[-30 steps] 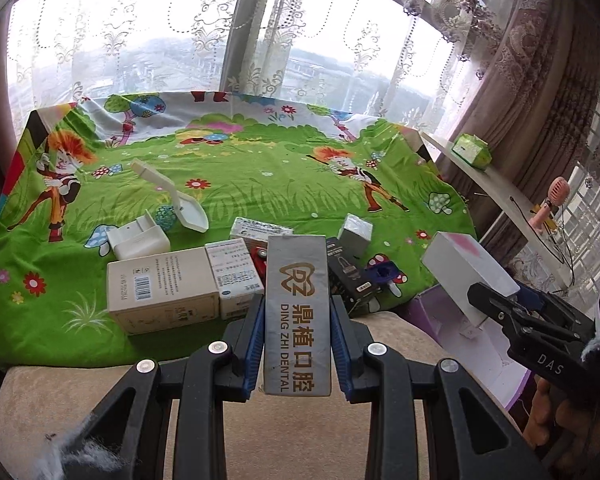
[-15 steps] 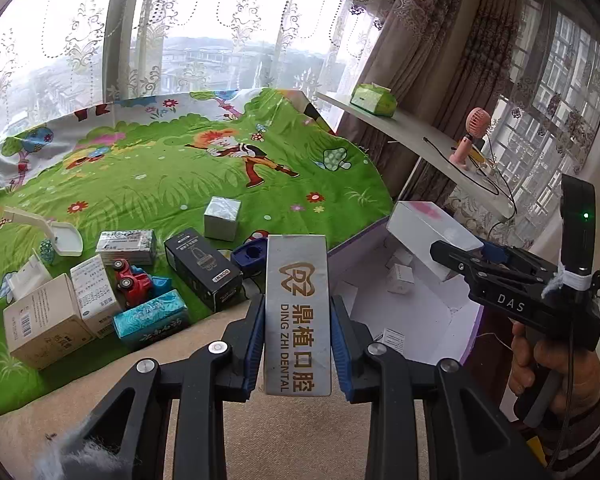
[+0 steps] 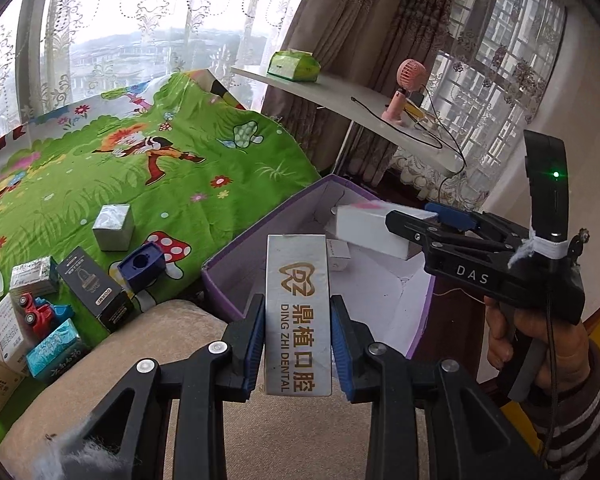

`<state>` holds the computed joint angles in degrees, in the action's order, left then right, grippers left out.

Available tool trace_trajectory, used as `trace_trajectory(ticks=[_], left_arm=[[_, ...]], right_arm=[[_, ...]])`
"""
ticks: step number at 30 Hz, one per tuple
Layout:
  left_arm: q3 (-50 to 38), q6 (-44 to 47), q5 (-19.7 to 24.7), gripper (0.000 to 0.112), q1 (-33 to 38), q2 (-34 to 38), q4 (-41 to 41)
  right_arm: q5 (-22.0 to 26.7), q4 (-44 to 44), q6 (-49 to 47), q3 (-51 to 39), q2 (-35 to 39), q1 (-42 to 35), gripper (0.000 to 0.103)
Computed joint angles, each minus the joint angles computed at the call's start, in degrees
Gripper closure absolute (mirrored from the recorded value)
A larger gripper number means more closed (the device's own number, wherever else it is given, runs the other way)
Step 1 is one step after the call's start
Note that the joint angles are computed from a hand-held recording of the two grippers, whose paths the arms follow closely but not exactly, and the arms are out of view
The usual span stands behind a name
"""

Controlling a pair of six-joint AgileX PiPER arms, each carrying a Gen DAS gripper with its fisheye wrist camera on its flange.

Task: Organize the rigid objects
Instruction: 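Carry both boxes over the purple box while opening both tools to drop them inside, then withdraw both open tools from the purple box toward the bedspread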

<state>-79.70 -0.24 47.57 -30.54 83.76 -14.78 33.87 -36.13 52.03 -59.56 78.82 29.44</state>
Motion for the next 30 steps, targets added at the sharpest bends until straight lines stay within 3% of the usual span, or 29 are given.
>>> trace_trajectory(ticks=[6, 12, 17, 30], left_arm=[[0.83, -0.27, -0.72, 0.062, 0.03, -0.33, -0.54], [2.70, -1.89, -1.69, 0.062, 2.59, -2.05, -1.11], [4.43, -2.96, -2.56, 0.061, 4.25, -3.87, -0.86], [8.11, -2.32, -3.45, 0.061, 9.60, -7.36, -3.84]], right_arm=[[1.13, -0.32, 0.13, -0.76, 0.73, -0.07, 0.033], [-1.41, 5.04, -3.80, -0.50, 0.66, -0.41, 0.032], [-0.32, 3.05, -2.27, -1.45, 1.12, 1.60, 0.027], [0.44, 3.61, -3.16, -3.71, 2.77, 4.22, 0.026]])
